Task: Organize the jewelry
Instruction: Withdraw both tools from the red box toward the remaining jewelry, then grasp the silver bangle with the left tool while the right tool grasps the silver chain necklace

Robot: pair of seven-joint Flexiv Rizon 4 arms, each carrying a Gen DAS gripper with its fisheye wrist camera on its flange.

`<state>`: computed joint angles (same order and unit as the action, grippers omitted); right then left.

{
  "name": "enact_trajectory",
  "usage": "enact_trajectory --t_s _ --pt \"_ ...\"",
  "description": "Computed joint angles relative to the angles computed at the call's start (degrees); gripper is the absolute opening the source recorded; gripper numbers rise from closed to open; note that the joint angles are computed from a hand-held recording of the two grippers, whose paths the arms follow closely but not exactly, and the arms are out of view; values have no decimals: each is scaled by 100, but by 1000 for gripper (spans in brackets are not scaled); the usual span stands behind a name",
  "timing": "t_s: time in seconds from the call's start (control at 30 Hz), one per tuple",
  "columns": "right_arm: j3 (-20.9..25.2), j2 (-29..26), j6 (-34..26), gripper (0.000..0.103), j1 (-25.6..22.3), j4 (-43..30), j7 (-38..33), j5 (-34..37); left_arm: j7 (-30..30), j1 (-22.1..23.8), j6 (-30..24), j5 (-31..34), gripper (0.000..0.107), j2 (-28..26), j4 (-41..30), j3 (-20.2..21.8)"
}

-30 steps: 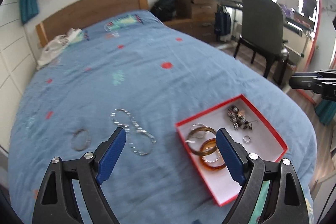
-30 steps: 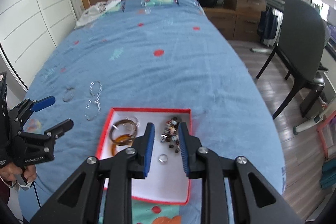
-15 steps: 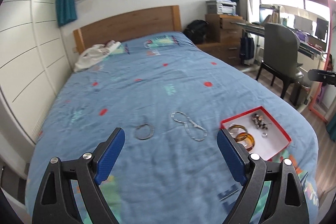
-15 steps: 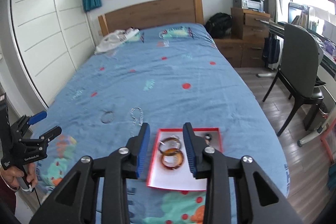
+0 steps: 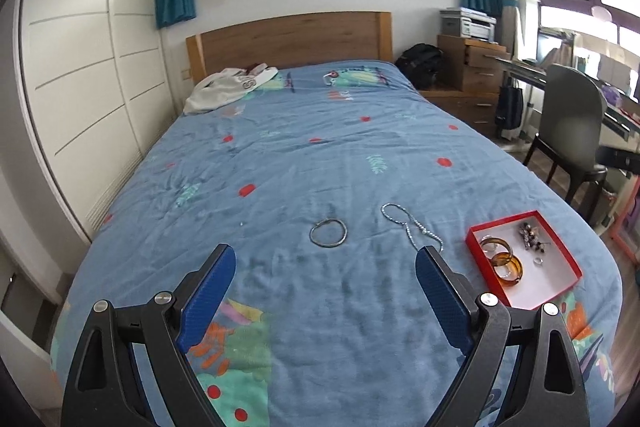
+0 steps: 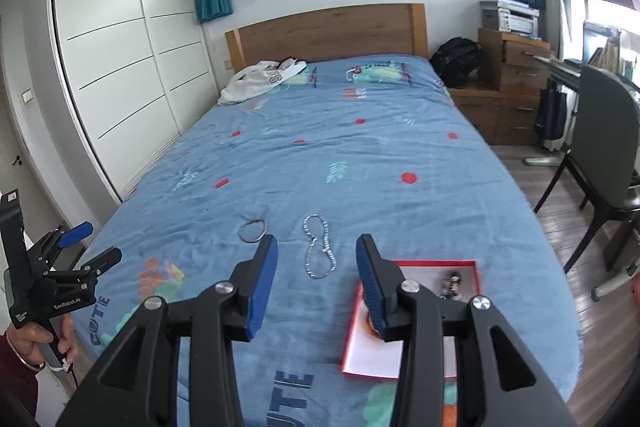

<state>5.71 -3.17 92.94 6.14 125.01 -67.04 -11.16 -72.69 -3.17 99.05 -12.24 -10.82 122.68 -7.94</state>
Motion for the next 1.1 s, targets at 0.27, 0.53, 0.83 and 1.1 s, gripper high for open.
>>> enact_trajectory --t_s 0.27,0.53,0.83,1.1 --pt "471 -608 -286 40 -151 -554 -979 898 -379 -555 -335 162 91 -484 -416 796" --pt "667 -1335 -611 41 -241 -1322 -1368 1234 -513 -234 -421 126 99 -1080 -841 720" --pt "776 -2617 -1301 42 -196 -2576 -1463 1165 -175 342 -752 -53 99 -2004 -1506 183" --pt "692 -3858 -2100 42 -24 -3944 -1563 963 74 117 -1360 -201 100 -3110 -2909 144"
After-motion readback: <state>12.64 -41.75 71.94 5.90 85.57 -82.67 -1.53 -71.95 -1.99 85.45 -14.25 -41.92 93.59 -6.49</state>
